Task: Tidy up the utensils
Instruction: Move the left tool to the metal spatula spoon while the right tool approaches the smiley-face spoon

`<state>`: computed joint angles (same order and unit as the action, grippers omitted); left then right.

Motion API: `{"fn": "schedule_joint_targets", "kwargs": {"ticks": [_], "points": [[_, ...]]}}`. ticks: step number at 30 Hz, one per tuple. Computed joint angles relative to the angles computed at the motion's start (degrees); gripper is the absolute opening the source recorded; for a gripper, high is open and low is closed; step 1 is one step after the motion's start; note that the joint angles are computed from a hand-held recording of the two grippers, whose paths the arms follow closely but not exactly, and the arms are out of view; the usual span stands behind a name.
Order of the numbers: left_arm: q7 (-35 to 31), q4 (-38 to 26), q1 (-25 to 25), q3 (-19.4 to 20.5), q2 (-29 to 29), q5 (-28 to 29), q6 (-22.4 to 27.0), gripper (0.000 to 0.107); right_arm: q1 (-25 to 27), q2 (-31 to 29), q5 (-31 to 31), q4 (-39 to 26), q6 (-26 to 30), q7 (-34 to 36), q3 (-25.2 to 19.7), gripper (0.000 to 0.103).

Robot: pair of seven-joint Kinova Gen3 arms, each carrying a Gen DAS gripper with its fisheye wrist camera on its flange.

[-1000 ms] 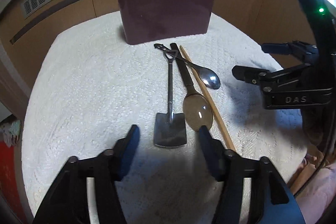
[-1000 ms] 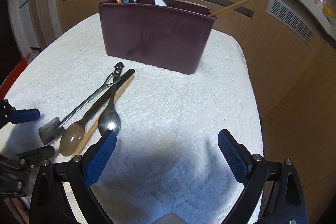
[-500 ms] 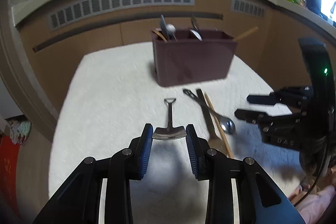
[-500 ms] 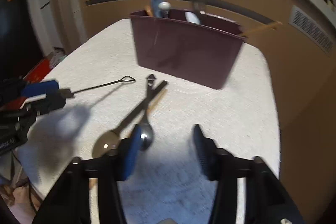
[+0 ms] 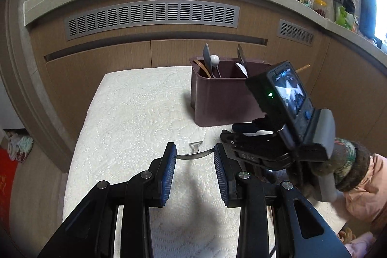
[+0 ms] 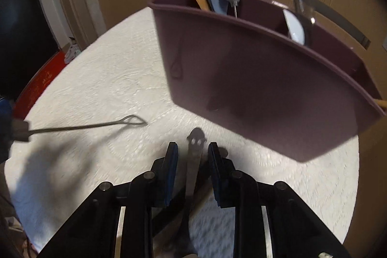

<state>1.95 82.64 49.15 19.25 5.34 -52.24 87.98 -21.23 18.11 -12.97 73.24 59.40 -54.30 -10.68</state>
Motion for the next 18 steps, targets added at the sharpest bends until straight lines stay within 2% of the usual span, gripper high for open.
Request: {"fn": "schedule_joint_targets", "kwargs": {"ticks": [3, 4, 5, 10, 18], "points": [[0.53, 0.39, -0.33, 0.04, -0.56, 0.11, -0.51, 0.033, -1.15, 0.72, 1.58, -1.18, 1.16, -1.31, 0.14, 0.024], [0.59, 0.38, -0.39, 0.12, -0.63, 0.11, -0.47, 0.033, -1.11, 0.92, 1.49, -1.92, 2.58, -1.36, 0.26, 0.016], [0.71, 0.39, -0.43, 0.21, -0.69, 0.06, -0.43, 0.033, -0.63, 0.82, 1.05, -2.28, 3.97, -0.98, 0.17, 0.012], [1.08, 0.26, -0.35, 0.68, -0.77, -0.29, 0.12, 0.033, 2.16, -2.39, 0.21, 0.13, 8.18, 1.79, 0.85, 0.011], [-0.01, -2.17, 0.95, 1.37, -0.28, -2.37, 1.80, 0.032, 10.18, -7.79, -6.64, 5.97, 8.20, 6.93, 3.75, 0.011]]}}
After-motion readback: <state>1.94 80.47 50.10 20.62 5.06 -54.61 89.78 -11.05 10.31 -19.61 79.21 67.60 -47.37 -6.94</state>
